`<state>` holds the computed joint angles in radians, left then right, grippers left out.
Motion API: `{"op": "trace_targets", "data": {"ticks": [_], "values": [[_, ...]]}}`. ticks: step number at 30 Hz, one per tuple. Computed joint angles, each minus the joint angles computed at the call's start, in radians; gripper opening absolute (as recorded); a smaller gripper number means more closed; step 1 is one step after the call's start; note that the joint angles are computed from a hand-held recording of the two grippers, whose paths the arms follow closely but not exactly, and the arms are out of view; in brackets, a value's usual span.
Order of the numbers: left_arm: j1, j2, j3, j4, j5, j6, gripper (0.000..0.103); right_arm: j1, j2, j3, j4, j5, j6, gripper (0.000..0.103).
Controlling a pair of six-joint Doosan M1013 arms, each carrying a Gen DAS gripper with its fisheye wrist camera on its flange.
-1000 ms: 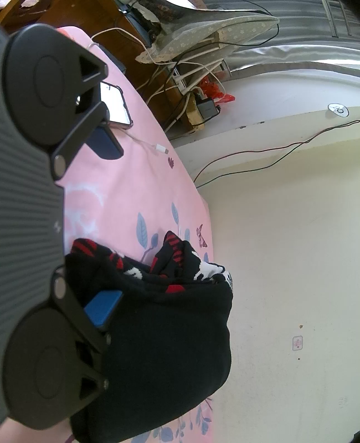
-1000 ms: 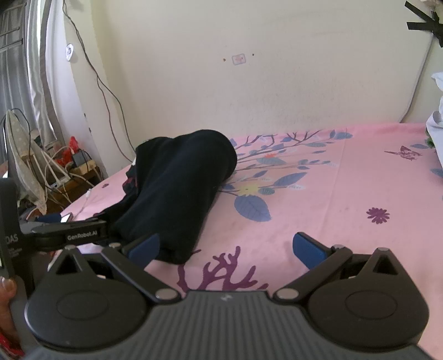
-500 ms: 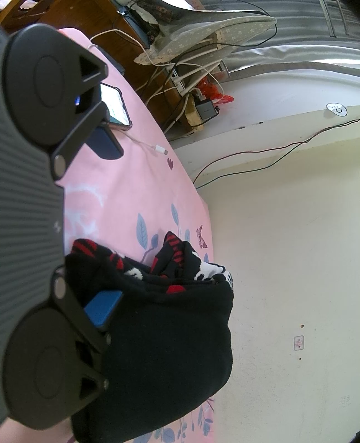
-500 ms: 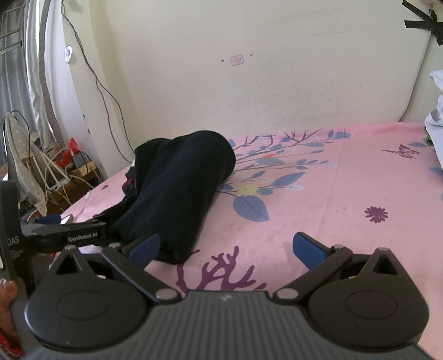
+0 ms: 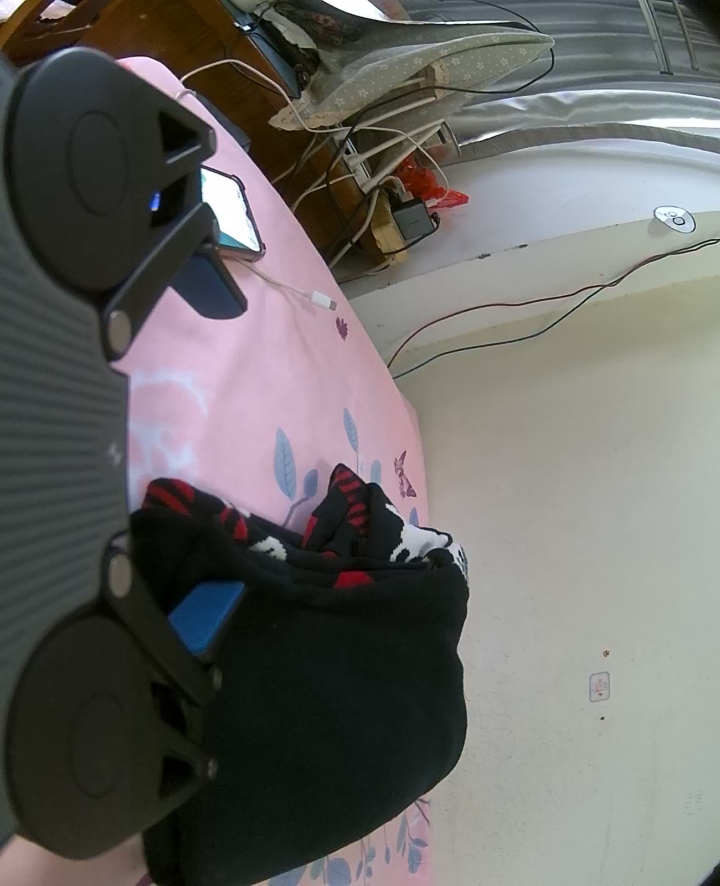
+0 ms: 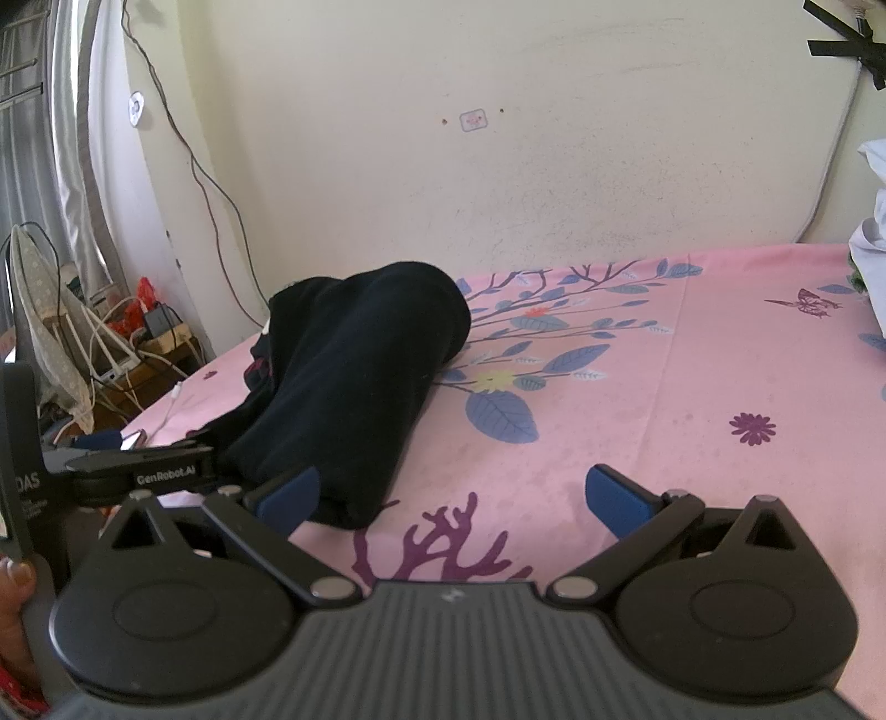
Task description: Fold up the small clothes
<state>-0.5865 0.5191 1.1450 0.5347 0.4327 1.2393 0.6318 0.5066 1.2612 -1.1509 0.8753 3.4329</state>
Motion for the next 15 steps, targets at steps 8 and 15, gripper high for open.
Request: {"op": "trace_targets", "data": {"ticks": [8,15], "values": [[0.000,-0.003,0.005,0.008,-0.002,-0.001,0.103,0.000,0.000,0.000,0.000,0.001,0.000,0.097],[-0.001,-0.004,0.011,0.023,-0.009,-0.006,0.103,0.000,0.000,0.000,0.000,0.000,0.000,0.097]]}}
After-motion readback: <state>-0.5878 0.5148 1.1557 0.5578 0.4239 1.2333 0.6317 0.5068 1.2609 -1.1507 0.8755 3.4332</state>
